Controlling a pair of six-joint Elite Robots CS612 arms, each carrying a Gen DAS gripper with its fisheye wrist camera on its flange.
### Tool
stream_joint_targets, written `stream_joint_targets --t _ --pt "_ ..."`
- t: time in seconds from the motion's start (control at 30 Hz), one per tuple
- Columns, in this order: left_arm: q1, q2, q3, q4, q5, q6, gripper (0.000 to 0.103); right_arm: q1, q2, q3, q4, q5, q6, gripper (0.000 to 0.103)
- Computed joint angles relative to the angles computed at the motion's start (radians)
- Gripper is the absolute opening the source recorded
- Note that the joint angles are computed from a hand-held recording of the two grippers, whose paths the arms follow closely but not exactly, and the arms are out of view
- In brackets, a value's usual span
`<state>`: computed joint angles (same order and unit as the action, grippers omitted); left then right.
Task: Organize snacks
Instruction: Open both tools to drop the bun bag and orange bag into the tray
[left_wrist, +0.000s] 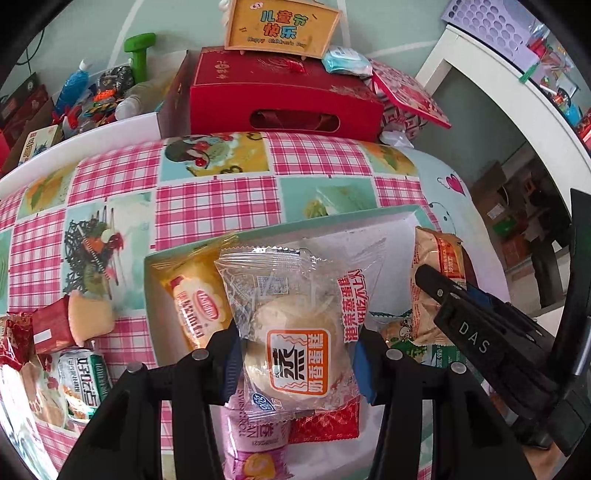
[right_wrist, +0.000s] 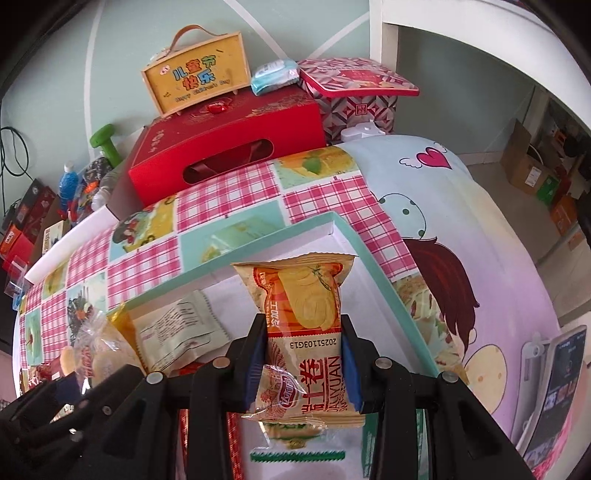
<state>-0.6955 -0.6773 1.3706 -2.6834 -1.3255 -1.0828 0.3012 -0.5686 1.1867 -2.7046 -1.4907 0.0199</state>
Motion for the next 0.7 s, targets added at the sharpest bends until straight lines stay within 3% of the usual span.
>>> stream_joint_targets --t 0.17,0.23,0.3,0.47,0.53,0.6,0.7 --pt "0.002 0.012 -0.019 0.010 -0.009 0.007 0.052 -0.003 0.012 -0.019 0.022 0.005 0.000 0.040" --pt "0.002 0.010 -0.015 -0.001 -0.013 0.000 0.055 -0.004 0.013 -0.020 0.024 0.009 0.004 0.040" --pt "0.003 0.008 -0.007 -0.016 -0.020 -0.003 0.066 -0.004 0.013 -0.019 0.018 0.011 0.003 0.041" --pt "0.001 -0.001 0.002 -0.010 -0.014 -0.010 0.067 -0.008 0.006 -0.010 0.013 0.022 0.010 0.042" --pt "-0.003 -0.010 0.012 -0.014 -0.002 -0.015 0.069 -0.008 0.002 -0.003 0.009 0.015 0.008 0.054" --pt "-0.007 -0.020 0.023 -0.010 0.016 -0.024 0.084 -0.009 -0.004 0.007 0.001 0.013 0.010 0.067" --pt "-0.012 -0.038 0.045 0.003 0.042 -0.046 0.085 -0.013 -0.013 0.023 -0.007 0.016 0.008 0.070"
